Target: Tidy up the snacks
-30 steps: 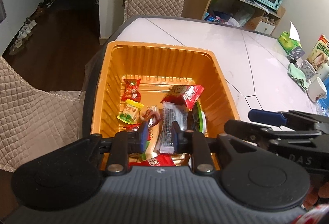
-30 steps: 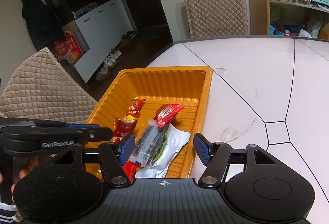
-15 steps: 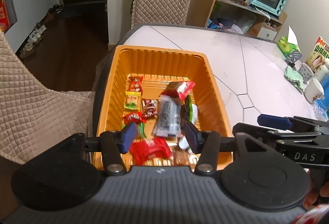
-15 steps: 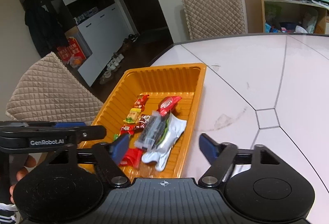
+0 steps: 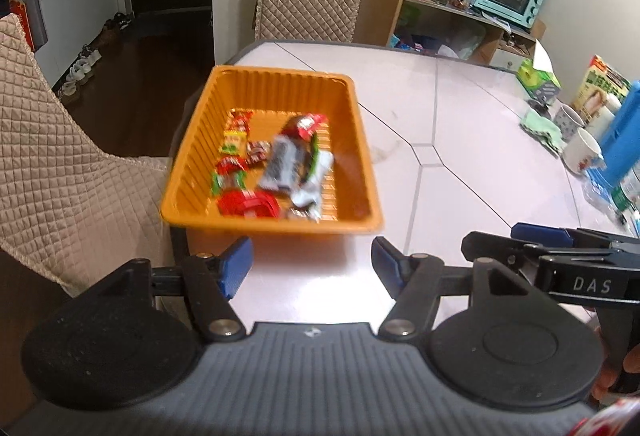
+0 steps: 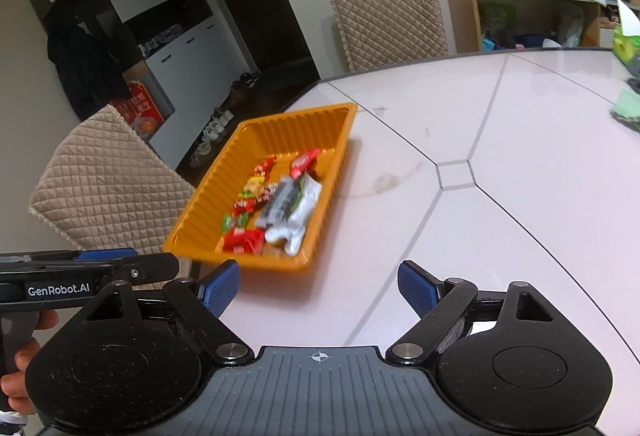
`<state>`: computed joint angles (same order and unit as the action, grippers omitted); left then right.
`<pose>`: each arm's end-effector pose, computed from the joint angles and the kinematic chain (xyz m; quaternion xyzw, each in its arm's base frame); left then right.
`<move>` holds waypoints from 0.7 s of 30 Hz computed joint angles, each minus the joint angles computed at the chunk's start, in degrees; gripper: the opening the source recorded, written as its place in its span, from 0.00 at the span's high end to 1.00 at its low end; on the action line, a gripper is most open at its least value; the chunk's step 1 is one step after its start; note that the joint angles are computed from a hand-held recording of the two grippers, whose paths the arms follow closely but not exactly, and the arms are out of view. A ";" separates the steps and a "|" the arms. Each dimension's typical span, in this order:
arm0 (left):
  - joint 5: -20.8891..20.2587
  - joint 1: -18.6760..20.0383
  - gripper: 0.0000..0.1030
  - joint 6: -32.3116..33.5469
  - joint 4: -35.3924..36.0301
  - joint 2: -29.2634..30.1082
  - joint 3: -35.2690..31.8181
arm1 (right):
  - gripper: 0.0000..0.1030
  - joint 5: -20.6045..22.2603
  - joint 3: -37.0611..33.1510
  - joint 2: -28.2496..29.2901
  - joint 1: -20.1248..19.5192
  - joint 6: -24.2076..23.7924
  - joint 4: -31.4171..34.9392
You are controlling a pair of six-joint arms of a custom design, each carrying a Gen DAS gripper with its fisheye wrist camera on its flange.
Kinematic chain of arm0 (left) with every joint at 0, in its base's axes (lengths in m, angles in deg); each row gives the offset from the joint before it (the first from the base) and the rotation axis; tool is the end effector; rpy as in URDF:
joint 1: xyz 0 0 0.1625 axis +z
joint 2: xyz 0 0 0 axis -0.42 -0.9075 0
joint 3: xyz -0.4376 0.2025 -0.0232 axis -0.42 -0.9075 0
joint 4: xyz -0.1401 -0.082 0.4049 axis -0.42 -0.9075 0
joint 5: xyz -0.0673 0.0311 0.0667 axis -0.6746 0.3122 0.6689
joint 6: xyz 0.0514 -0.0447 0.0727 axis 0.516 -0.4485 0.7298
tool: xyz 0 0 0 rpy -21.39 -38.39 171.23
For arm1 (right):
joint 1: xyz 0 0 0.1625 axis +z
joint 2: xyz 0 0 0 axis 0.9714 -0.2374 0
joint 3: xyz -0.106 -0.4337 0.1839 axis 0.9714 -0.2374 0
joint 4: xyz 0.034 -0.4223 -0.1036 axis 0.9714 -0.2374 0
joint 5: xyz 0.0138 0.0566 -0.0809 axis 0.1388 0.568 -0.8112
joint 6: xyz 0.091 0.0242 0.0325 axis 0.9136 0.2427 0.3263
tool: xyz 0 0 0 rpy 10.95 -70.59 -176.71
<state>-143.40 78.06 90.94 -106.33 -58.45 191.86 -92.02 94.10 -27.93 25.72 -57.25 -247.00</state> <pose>-0.2311 -0.6038 0.1545 0.3863 0.8868 -0.1678 0.1902 0.1768 -0.4728 0.1599 -0.0391 -0.8546 0.4618 0.2341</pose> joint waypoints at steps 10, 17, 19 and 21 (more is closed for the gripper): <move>-0.64 -4.03 0.36 -3.59 0.35 -6.33 9.43 | 0.17 -6.02 7.62 -1.28 5.39 4.22 -3.17; -0.49 -5.69 0.36 -5.42 0.83 -9.30 13.19 | 0.17 -9.49 11.08 -1.92 8.15 7.73 -3.07; -0.41 -5.99 0.36 -5.97 1.09 -9.95 13.87 | 0.17 -10.02 11.87 -1.93 8.76 8.52 -2.98; -0.27 -6.28 0.36 -6.45 1.29 -10.43 14.42 | 0.17 -10.76 12.41 -2.00 9.15 9.09 -2.48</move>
<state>-143.67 71.78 84.48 -105.03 -68.88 206.28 -102.78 106.51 -29.93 34.87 -48.15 -249.48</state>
